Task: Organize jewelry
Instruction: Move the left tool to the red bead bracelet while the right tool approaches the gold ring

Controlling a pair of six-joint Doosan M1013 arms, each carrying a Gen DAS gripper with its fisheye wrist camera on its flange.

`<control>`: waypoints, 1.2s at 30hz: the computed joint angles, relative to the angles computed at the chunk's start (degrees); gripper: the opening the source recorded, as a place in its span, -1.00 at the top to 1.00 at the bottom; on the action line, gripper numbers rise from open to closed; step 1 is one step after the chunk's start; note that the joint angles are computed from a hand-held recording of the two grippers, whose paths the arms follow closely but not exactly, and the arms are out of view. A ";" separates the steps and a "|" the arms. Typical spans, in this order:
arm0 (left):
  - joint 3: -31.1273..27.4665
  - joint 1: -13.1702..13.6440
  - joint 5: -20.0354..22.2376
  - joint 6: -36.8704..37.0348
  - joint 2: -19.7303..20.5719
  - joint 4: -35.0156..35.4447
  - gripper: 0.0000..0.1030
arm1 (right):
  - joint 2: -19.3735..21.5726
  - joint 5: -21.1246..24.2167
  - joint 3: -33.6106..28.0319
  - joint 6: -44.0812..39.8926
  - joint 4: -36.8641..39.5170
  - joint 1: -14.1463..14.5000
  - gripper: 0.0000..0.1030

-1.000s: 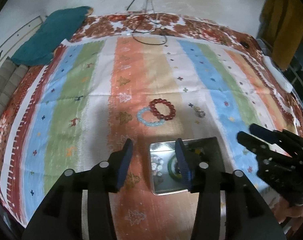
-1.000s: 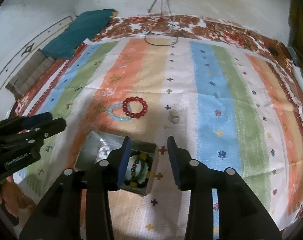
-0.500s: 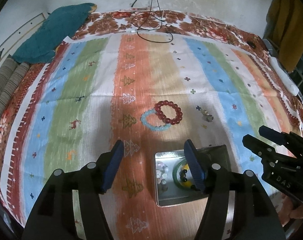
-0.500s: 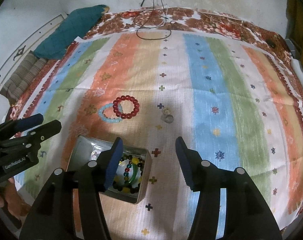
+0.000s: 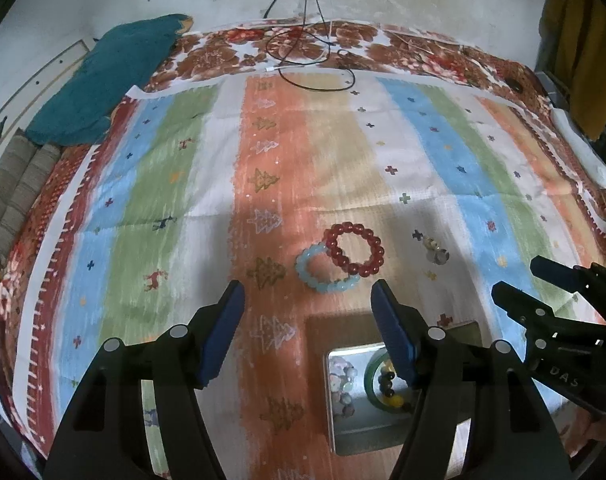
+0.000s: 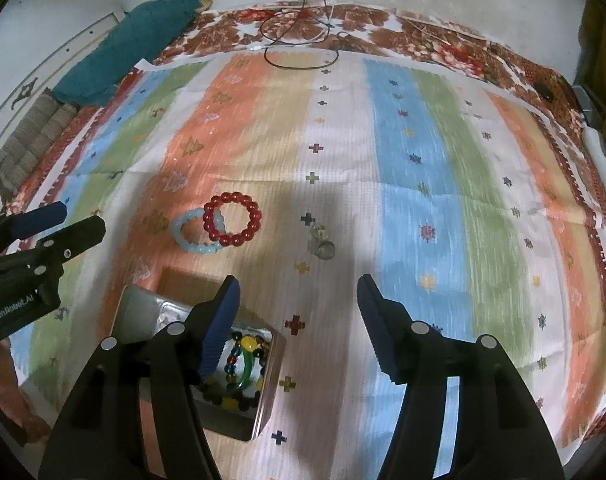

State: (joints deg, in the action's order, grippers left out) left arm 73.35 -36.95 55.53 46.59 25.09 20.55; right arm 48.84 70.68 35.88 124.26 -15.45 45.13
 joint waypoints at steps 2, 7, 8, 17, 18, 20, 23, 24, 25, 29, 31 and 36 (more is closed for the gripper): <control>-0.53 0.13 0.17 0.58 0.48 -0.18 -0.31 | 0.38 0.30 -0.57 -0.50 0.83 -0.23 -0.18; -2.14 0.62 1.39 1.89 1.95 -0.80 -0.31 | 1.98 2.49 -3.06 -1.29 1.80 -0.72 -0.19; -2.35 0.89 1.27 2.20 2.21 -1.13 -0.31 | 2.18 2.71 -3.38 -1.28 1.98 -0.84 -0.19; -4.31 2.30 0.47 5.31 4.22 -4.14 -0.31 | 4.01 3.62 -6.46 -2.82 3.22 -1.52 -0.21; -4.67 2.28 0.52 5.82 4.54 -4.10 -0.31 | 4.39 4.00 -7.09 -3.04 3.23 -1.61 -0.21; -5.39 2.23 0.68 6.87 5.19 -3.98 -0.31 | 5.27 5.01 -8.51 -3.66 3.72 -1.88 -0.21; -5.96 2.46 0.70 8.19 5.87 -4.73 -0.31 | 6.40 6.28 -10.39 -4.68 4.43 -2.17 -0.21; -6.23 2.60 0.83 8.80 6.17 -5.24 -0.31 | 6.92 6.92 -11.23 -4.88 4.32 -2.24 -0.21; -6.40 2.70 0.82 9.28 6.39 -5.60 -0.31 | 7.29 7.34 -11.83 -4.96 4.31 -2.33 -0.21; -7.17 2.97 0.50 10.92 7.08 -6.51 -0.31 | 8.41 8.29 -13.62 -5.08 4.59 -2.68 -0.21; -7.67 2.97 0.70 11.64 7.54 -6.58 -0.31 | 9.09 8.85 -14.71 -5.47 4.80 -2.81 -0.21; -9.21 3.22 1.51 13.70 9.02 -7.66 -0.31 | 11.08 10.94 -17.80 -6.18 5.69 -3.24 -0.21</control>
State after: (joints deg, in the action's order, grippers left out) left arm 64.14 -33.73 57.04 60.29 34.10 12.89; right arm 59.92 81.62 18.08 118.08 -9.76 41.89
